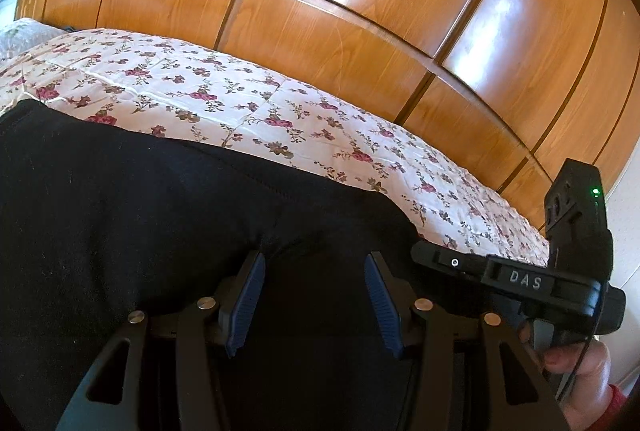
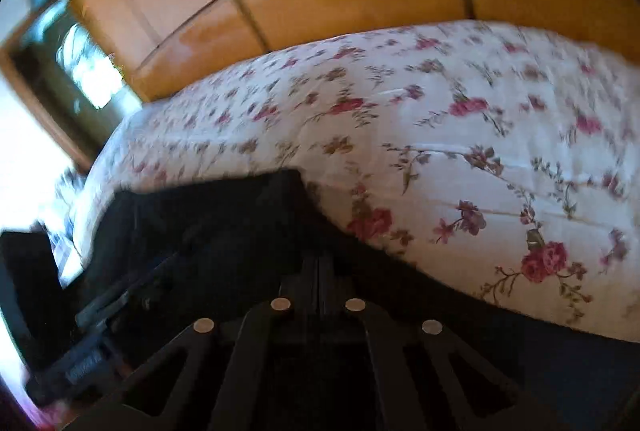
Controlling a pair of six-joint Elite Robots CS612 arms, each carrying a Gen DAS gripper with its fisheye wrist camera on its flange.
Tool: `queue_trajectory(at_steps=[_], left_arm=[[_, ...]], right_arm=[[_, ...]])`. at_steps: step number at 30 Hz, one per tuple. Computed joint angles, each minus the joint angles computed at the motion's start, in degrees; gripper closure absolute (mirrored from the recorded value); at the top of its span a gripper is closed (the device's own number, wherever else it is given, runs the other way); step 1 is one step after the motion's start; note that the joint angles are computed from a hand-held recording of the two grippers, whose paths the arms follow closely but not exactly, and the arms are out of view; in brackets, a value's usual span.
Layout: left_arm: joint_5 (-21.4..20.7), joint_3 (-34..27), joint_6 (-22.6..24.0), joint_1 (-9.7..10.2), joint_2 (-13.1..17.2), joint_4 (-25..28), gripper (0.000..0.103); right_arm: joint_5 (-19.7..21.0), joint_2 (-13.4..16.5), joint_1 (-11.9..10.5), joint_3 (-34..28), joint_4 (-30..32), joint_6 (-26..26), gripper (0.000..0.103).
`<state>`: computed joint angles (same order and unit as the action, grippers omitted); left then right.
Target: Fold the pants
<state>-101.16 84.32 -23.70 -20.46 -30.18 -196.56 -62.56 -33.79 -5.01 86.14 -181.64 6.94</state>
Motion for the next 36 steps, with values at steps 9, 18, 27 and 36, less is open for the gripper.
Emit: queue_trajectory(at_steps=[9,18,27,36], left_arm=[[0.1,-0.1,0.2,0.01,0.0,0.0,0.051],[0.9,0.1,1.1,-0.27,-0.3,0.9,0.049],[3.4,0.7,4.1,-1.11,-1.2,3.0,0.044],[9.4,3.0,9.4,-2.94,-3.0,5.3,0.034]], right_arm=[[4.2,-2.5,-2.0,8.5,-15.3,8.1,0.080],[1.8,-7.7,-7.8,25.0,-29.2,11.9,0.056],[-5.9,-10.5,-17.1,39.4,-45.9,24.8,0.052],[-14.3,-9.6,-23.0,44.1,-52.5,36.9,0.041]])
